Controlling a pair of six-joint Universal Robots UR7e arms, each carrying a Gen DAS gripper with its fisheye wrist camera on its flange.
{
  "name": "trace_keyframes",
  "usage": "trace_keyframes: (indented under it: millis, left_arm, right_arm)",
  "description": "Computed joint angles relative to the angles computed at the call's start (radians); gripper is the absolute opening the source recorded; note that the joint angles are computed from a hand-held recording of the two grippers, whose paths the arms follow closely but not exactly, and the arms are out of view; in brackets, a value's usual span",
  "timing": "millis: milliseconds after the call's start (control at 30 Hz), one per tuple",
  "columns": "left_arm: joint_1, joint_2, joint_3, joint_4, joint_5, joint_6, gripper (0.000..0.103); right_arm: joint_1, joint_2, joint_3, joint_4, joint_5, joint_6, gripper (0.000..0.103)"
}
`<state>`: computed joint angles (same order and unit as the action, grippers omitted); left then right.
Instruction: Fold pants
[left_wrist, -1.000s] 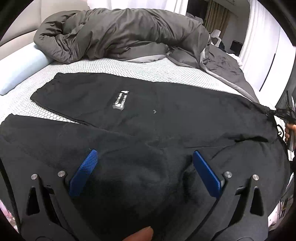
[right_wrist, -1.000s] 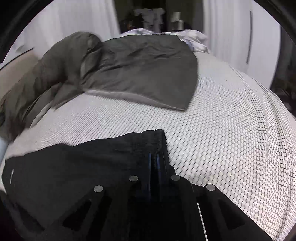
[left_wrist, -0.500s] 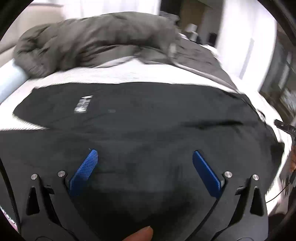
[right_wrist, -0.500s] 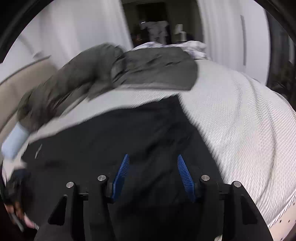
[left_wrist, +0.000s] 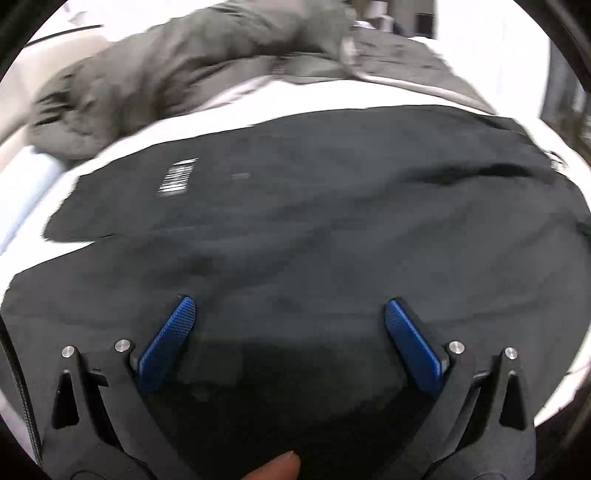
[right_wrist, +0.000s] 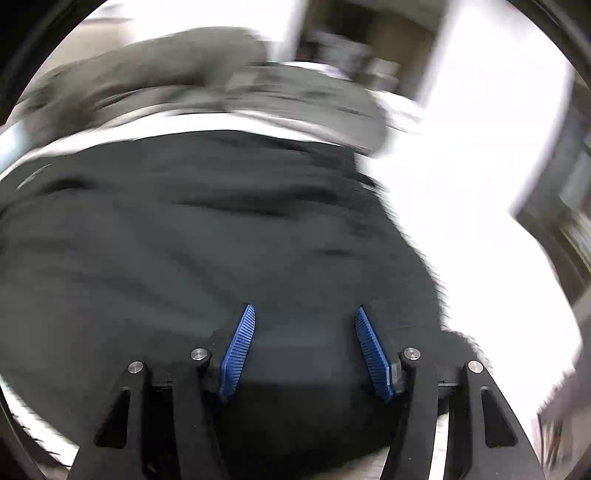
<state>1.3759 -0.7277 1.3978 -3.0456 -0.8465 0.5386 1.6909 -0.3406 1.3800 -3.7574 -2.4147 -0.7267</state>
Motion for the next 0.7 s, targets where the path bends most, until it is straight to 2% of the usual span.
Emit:
trace_keyframes:
  millis: [100,233,400,433,500,533,600,667,700]
  left_arm:
    - [0.01,-0.029,0.014,0.034,-0.03,-0.061,0.102]
    - [-0.001,-0.034,0.033,0.023,-0.033,-0.052,0.102]
    - [0.004,-0.04,0.049,0.013,-0.055,-0.042,0.102]
    - [0.006,-0.044,0.052,0.014,-0.058,-0.054,0.102]
    - [0.014,-0.048,0.041,0.027,-0.071,-0.073,0.102]
    - [0.018,-0.051,0.037,0.033,-0.079,-0.085,0.102]
    - [0.023,-0.057,0.034,0.039,-0.091,-0.106,0.102]
    - [0.025,-0.059,0.032,0.042,-0.094,-0.113,0.102]
    - [0.025,-0.059,0.034,0.037,-0.092,-0.113,0.102]
  right_arm:
    - [-0.033,-0.103,0.158,-0.03,0.12,0.151,0.059]
    - [-0.026,-0.162,0.271,-0.124,0.174,0.269,0.065]
    - [-0.048,-0.268,0.428,-0.13,0.221,0.556,0.067]
    - [-0.062,-0.287,0.454,-0.109,0.253,0.619,0.067]
    - [-0.099,-0.322,0.495,-0.08,0.365,0.712,0.067]
    - [-0.118,-0.331,0.506,-0.089,0.438,0.743,0.067]
    - [-0.14,-0.339,0.497,-0.06,0.522,0.757,0.067]
    - [-0.145,-0.337,0.463,0.009,0.54,0.784,0.067]
    - [-0.149,-0.334,0.45,0.034,0.557,0.789,0.056]
